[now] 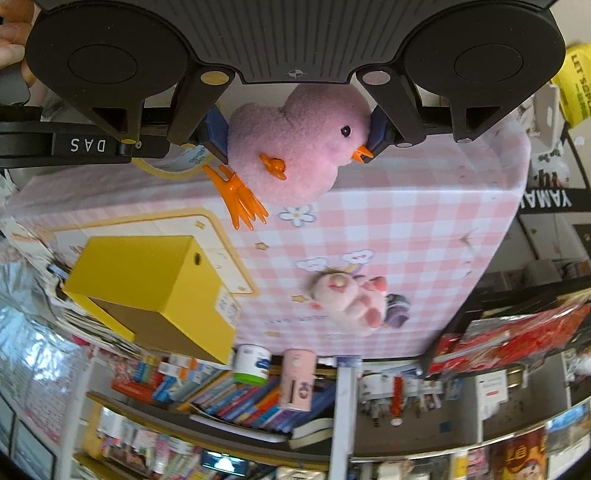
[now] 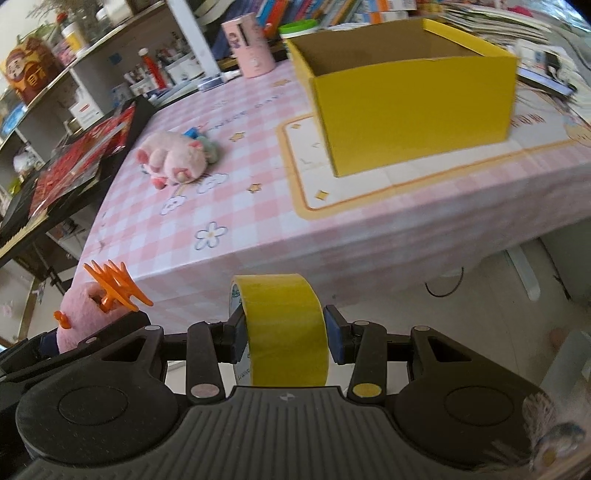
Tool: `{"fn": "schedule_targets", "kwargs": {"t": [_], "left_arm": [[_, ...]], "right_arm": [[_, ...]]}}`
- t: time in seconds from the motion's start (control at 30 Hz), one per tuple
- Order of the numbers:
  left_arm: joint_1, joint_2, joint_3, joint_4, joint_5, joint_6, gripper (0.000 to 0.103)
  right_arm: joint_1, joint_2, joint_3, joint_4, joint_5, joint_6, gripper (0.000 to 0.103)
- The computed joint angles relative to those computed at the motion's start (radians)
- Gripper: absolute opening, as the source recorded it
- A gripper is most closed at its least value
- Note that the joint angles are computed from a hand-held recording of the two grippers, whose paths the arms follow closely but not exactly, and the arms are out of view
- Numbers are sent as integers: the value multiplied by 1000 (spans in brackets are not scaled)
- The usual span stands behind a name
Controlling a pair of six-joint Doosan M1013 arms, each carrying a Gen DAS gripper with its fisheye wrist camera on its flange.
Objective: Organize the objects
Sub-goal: 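Lift the tape roll with the right tool while the left tool lifts the plush toward the box, then drop the tape roll into the yellow box with the right tool while the left tool releases the plush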
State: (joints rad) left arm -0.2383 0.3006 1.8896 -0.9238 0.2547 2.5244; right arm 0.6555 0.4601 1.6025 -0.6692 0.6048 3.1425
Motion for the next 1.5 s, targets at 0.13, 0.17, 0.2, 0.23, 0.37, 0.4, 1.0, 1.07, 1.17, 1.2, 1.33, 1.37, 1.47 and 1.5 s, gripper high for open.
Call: {"fn": "schedule_targets", "kwargs": {"t": [0.13,0.17,0.2,0.23,0.37,0.4,1.0,1.07,1.17,1.2,1.33,1.37,1.47,1.5], "left_arm": [[-11,3,-5,-41,28,69,72],[-14,4,-6,-49,35,84,72],[-17,5,-8,-57,41,98,72],[-19,6,-9,-66,49,115,72],[-30,11,-16,-86,78,160,72],[-33,12,-18,-90,84,169,72],[-74,51,-72,-98,146,211,72],[-78,55,-78,-99,146,209,72],[-83,62,-89,-92,142,197,72],[-84,64,-91,-91,141,195,72],[-93,69,-102,-106,134,212,72],[-94,70,-104,-114,133,221,72],[-102,75,-113,-140,128,248,72],[-104,77,-117,-147,127,256,72]], "right_arm": [[6,-16,26,-36,26,80,40],[7,-20,32,-43,33,98,40],[8,-24,37,-50,40,115,40],[9,-28,43,-57,46,133,40],[12,-43,65,-77,76,196,40],[12,-46,70,-79,83,207,40],[-12,-79,115,-96,140,288,40],[-19,-79,114,-94,140,283,40],[-28,-79,113,-95,136,270,40],[-30,-79,112,-96,136,265,40],[-39,-76,105,-110,141,248,40],[-42,-76,104,-110,139,244,40],[-56,-77,102,-98,131,227,40],[-60,-77,102,-95,129,222,40]]}}
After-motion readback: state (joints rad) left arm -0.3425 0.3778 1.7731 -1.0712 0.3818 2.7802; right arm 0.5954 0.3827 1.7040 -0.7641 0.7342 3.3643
